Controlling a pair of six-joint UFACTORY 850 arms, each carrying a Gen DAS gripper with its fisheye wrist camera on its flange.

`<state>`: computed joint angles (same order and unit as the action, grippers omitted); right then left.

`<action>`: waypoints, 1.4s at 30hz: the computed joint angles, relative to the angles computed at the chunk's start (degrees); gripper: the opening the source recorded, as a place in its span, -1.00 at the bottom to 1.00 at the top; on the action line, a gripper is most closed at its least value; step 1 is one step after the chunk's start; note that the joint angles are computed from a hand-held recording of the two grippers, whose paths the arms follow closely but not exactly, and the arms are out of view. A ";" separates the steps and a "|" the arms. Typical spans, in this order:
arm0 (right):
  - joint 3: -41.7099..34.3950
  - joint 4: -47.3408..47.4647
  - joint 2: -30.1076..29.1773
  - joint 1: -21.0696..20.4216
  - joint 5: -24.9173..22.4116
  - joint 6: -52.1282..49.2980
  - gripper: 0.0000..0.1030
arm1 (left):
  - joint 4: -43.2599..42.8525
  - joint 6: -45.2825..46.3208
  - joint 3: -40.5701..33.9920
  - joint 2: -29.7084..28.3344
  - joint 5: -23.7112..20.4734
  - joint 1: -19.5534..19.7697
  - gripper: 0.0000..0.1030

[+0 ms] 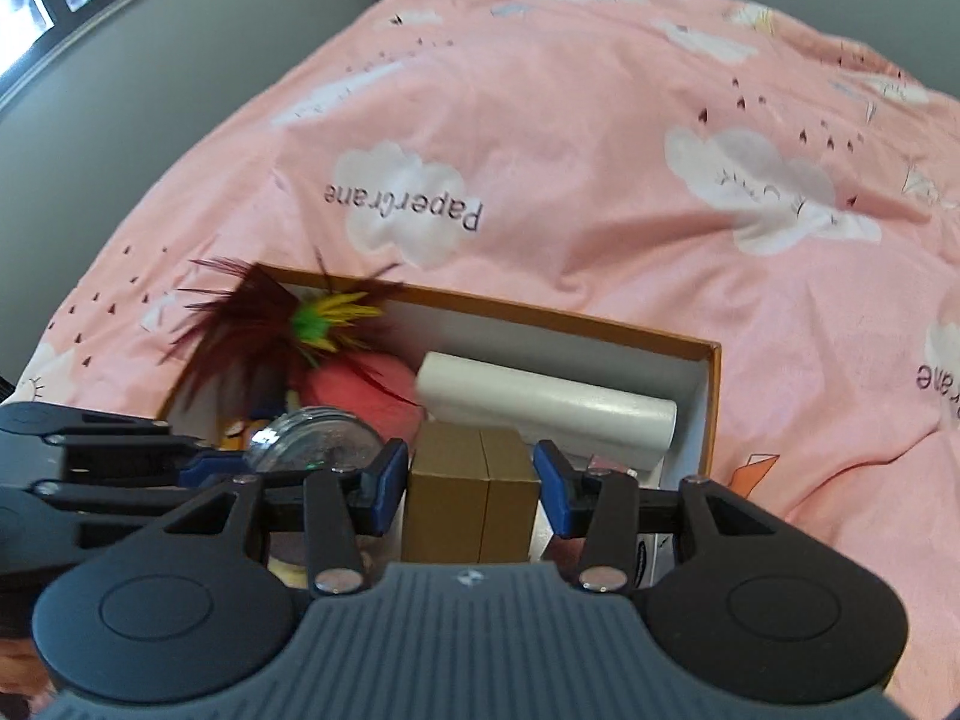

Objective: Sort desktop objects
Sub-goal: 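Carry the compact and tan box over the orange box with both tools, then lower the tan box and compact into the orange box and open both tools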

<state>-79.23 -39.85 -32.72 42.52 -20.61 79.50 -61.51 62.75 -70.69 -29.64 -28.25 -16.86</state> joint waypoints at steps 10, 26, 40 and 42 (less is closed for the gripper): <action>-5.68 26.41 -4.83 -3.58 -2.86 -23.20 -0.07 | 0.11 -0.93 -3.16 -5.07 -0.38 -0.48 -0.71; -11.58 25.82 -8.81 -3.57 -9.34 -25.50 -0.10 | 6.26 -10.60 -7.27 -9.06 -1.41 -1.18 -0.71; -11.48 33.55 -8.90 -4.15 -9.34 -31.84 -0.37 | 10.17 -15.03 -8.46 -10.65 -1.79 -1.47 -0.71; -11.16 36.11 -8.79 -4.45 -9.09 -33.68 -0.43 | 10.52 -15.50 -8.67 -10.84 -1.92 -1.49 -0.71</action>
